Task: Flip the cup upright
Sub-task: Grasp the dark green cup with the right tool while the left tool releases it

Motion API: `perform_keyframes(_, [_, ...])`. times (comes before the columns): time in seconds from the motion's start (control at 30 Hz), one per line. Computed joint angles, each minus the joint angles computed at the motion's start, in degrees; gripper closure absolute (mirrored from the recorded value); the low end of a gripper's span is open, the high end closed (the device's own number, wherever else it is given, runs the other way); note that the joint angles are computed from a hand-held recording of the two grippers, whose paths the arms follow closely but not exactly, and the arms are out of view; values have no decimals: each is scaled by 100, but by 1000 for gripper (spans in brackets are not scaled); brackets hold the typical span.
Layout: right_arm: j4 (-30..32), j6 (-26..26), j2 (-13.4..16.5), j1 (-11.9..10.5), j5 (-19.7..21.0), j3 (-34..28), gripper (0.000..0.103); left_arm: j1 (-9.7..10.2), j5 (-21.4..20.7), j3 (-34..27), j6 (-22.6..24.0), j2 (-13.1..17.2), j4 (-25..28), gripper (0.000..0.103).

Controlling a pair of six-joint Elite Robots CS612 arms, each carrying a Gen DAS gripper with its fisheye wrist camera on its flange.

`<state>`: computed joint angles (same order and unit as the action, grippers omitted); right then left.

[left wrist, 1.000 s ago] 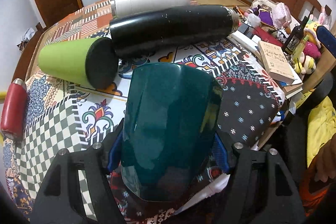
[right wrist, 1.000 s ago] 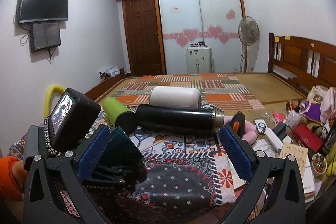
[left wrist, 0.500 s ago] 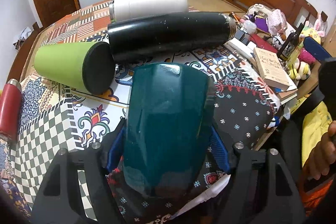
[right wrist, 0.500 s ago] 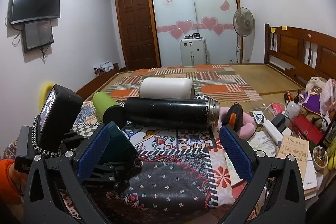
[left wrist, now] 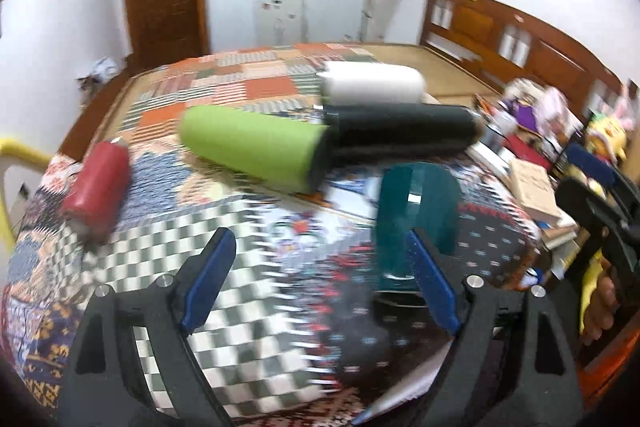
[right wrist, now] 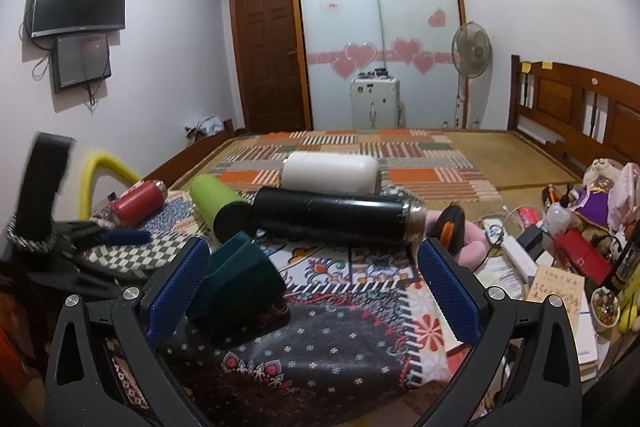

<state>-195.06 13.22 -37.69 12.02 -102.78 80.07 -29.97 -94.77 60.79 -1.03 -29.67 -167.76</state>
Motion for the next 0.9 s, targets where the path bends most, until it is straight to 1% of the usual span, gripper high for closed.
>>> perform_keyframes(0.13, [398,-18,98,12,213,-185,1,43,151,-123,-52,128,228,16])
perform_keyframes(0.2, [594,22,146,18,323,-276,5,54,92,-190,-38,189,342,16])
perform_keyframes(0.27, [780,52,164,10,460,-319,19,79,-94,-295,-71,251,477,16])
perform_keyframes(0.3, [951,37,163,-4,605,-352,29,80,-153,-314,-67,270,488,16])
perform_keyframes(0.33, [1123,29,162,-23,787,-382,35,73,-167,-324,-53,284,479,16])
perform_keyframes(0.4, [1259,62,166,-33,870,-397,36,69,-217,-297,6,291,432,16])
perform_keyframes(0.43, [1329,66,168,-36,897,-408,36,66,-252,-278,17,285,415,18])
perform_keyframes(0.5, [1369,109,160,-66,1099,-396,36,49,-233,-221,8,265,361,19])
perform_keyframes(0.57, [1411,164,156,-84,1186,-417,36,54,-280,-189,-53,259,321,20])
perform_keyframes(0.67, [1455,84,156,-80,1164,-464,36,55,-371,-127,-104,237,285,21])
perform_keyframes(0.73, [1512,-26,167,-68,1124,-517,36,50,-425,-88,-24,219,271,21])
perform_keyframes(0.9, [1710,-169,183,-86,1279,-617,36,22,-510,31,-11,170,166,21])
